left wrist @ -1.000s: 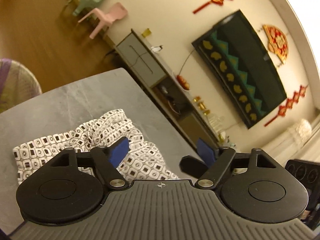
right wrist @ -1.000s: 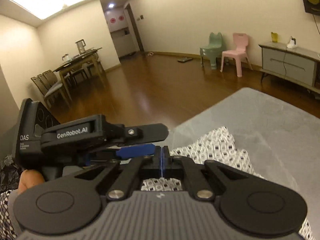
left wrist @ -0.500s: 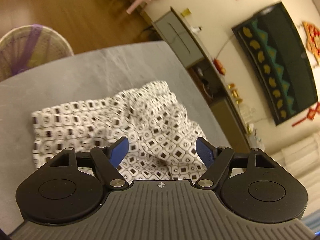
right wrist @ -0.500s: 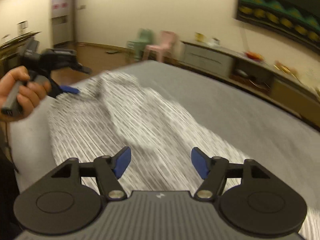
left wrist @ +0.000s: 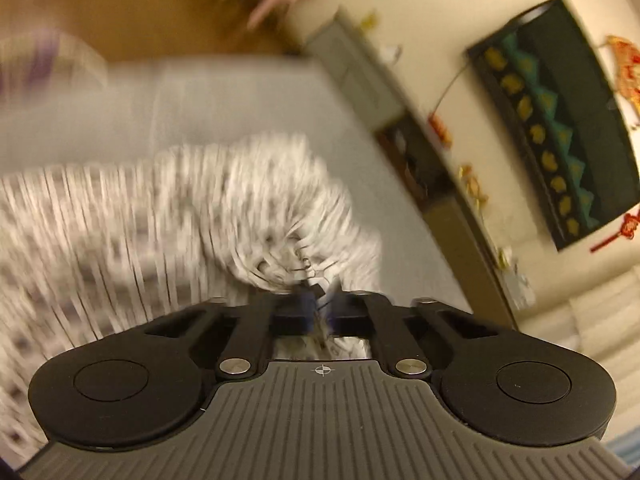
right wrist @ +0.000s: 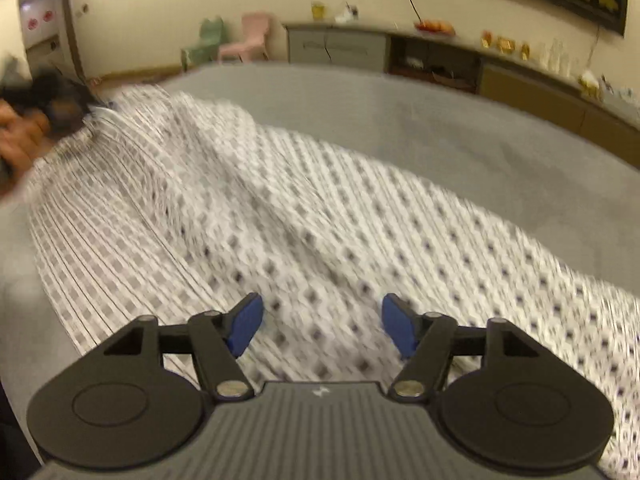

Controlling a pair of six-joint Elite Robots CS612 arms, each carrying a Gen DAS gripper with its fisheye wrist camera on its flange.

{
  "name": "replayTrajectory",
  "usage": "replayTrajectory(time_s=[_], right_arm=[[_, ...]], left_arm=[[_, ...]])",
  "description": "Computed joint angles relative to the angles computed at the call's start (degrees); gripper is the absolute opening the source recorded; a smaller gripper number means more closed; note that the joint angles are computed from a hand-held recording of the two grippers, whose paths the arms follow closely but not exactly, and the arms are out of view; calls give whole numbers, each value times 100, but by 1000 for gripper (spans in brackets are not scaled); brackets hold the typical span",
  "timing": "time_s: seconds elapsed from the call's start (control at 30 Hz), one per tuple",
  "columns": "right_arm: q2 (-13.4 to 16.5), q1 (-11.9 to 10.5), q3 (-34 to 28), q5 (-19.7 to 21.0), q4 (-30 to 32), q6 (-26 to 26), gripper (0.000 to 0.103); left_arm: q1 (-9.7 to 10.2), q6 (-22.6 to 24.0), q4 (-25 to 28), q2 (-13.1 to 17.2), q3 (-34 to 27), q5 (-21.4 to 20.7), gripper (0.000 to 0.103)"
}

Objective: Fold clothes

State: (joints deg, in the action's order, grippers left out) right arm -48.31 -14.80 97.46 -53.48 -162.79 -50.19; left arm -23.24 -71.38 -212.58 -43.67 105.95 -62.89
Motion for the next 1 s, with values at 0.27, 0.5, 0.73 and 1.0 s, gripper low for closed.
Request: replayTrajectory(time_s=[0.27, 0.5, 0.73, 1.0], right_arm=[[-14, -170, -52, 83, 368, -554, 81], [-2, -283, -57, 266, 166, 36, 76], [-220, -416, 239, 586, 128, -954, 68], [-188, -168, 386, 241, -273, -1146, 59]], left_arm=[[-250, -910, 817, -484, 824, 581, 1], [-75, -1261, 958, -366, 669, 391, 43], [-434, 279, 193, -392, 585, 1721, 0], [-143, -355, 656, -351, 597, 552, 5]])
